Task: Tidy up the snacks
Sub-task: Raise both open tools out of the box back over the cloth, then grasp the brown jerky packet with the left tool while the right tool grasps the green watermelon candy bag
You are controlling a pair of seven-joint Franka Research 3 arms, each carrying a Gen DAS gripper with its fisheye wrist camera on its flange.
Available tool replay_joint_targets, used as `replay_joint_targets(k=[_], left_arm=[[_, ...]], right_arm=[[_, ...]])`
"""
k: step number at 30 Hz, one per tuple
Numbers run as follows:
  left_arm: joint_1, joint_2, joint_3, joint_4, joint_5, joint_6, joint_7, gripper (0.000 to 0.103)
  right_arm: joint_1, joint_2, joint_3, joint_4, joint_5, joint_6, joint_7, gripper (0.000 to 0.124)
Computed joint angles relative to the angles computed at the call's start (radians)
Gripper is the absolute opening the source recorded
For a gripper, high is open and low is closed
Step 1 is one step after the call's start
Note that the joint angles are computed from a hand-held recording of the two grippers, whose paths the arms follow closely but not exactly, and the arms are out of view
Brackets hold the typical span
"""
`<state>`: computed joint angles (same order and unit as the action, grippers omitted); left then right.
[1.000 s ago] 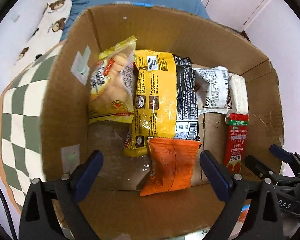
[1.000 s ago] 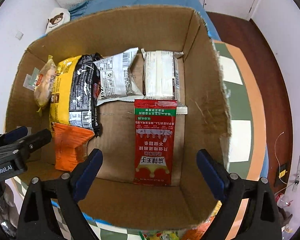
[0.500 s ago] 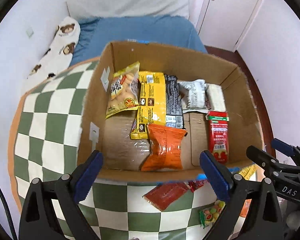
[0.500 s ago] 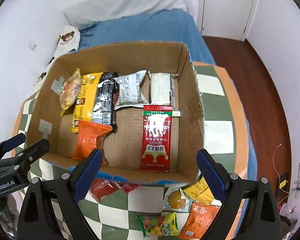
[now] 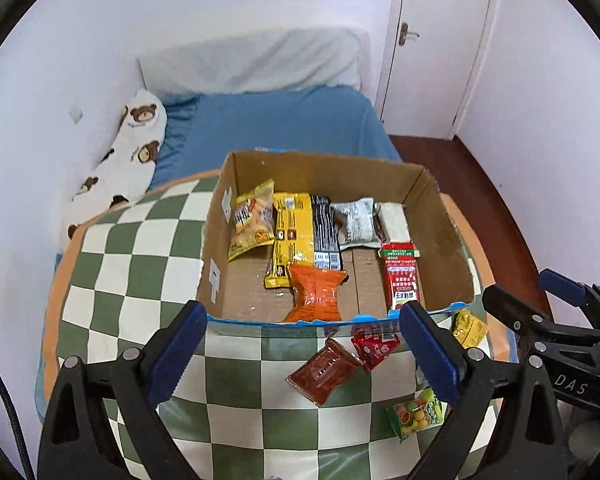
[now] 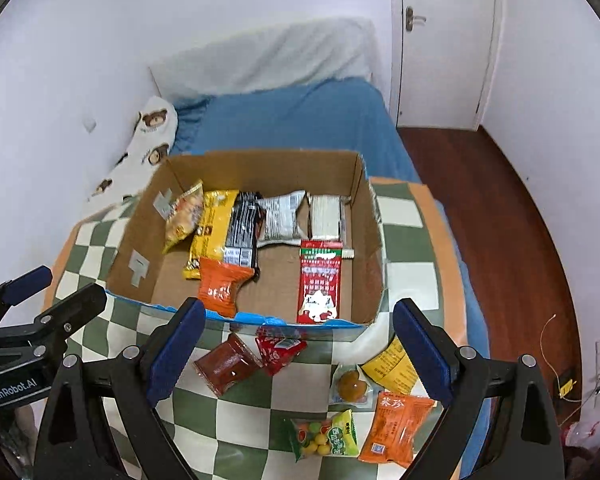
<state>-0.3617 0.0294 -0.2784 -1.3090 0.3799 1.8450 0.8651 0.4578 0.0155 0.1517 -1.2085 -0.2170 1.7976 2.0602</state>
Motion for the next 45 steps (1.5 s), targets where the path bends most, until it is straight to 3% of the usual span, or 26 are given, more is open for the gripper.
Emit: replay_joint_targets(k=[11,15,23,32,36,41,42,43,44,45], left_arm=[[-0.010,-0.055,-0.021,-0.051,0.055,0.012,-0.036,0.099],[-0.008,-0.045,-0.020,-0.085,0.030,-0.019,-0.022,0.099],[-0.004,-0.010,-0.011,-0.218,-0.029,-0.090,0.046,0.099],[-0.047,0.158,-0.014,-0.127,0.021,-0.137,0.257,0.099],[-0.088,0.252,-0.008,-0.049,0.038,-0.184,0.351,0.099],[-0.134,0.324,0.008,0.015,0.065,-0.211,0.394,0.099],[-0.142,0.331,0.011,0.023,0.072,-0.212,0.395,0.098],[-0.150,0.342,0.015,0.038,0.077,-0.217,0.397,0.090],[-0.155,0.344,0.016,0.040,0.075,-0.216,0.397,0.075],[-0.157,0.348,0.016,0.044,0.063,-0.221,0.395,0.067]], right_arm=[[-0.035,-0.126,0.023,-0.138,0.049,0.071,0.086,0.097],[-0.060,-0.158,0.012,-0.228,0.138,0.036,0.085,0.097],[-0.117,-0.234,-0.031,-0.537,0.368,-0.033,0.092,0.097],[-0.159,-0.419,-0.060,-0.909,0.728,0.132,0.292,0.097],[-0.157,-0.428,-0.057,-0.957,0.784,0.156,0.337,0.097],[-0.176,-0.468,-0.033,-1.056,0.793,0.259,0.476,0.096],[-0.183,-0.486,-0.024,-1.082,0.782,0.288,0.518,0.095],[-0.186,-0.499,-0.016,-1.104,0.774,0.313,0.553,0.090],[-0.185,-0.502,-0.014,-1.113,0.764,0.322,0.573,0.084],[-0.182,-0.501,-0.013,-1.114,0.750,0.325,0.582,0.082]])
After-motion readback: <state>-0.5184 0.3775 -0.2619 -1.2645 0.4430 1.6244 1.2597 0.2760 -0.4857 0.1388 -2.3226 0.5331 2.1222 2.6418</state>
